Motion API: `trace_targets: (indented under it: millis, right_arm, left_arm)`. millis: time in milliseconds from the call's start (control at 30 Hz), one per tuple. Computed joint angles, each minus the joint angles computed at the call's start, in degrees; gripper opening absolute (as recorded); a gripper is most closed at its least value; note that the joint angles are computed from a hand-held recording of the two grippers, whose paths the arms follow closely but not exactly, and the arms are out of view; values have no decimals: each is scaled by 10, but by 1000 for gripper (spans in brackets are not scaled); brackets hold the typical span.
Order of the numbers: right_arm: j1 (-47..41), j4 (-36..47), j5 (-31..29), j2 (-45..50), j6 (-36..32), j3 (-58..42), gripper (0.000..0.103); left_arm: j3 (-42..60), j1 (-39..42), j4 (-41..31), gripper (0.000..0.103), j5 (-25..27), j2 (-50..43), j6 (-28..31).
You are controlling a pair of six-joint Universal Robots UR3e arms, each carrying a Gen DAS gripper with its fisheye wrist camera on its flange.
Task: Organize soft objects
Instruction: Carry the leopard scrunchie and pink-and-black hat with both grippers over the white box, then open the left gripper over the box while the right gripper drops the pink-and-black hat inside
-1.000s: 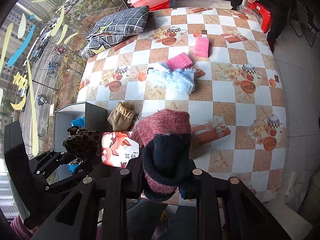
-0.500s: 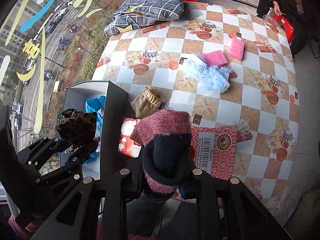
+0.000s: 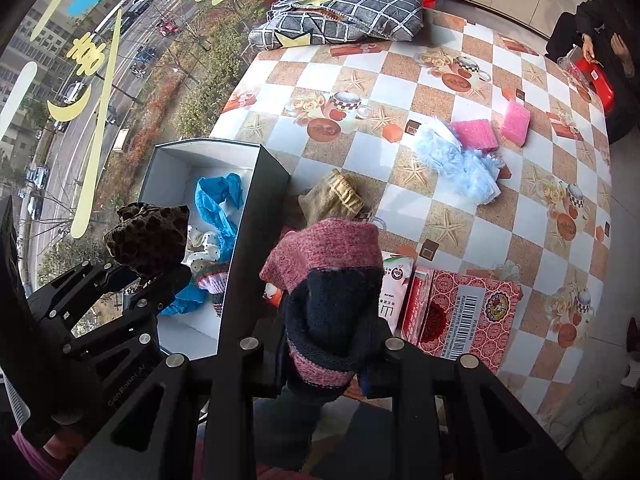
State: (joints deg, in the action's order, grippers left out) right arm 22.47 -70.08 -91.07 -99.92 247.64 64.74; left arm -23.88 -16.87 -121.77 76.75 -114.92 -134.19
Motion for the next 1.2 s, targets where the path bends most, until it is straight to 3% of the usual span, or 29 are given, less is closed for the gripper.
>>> trace_targets:
  millis: [633,1200]
  right_arm:
    - [-12,-21,28,103,-75,-79,27]
    - [-7,-18,35,160,-98,-135,27]
  left_arm:
    - [69,68,-24,37,6,-43,-16]
    - [105,93,-45,37,6,-65,-14]
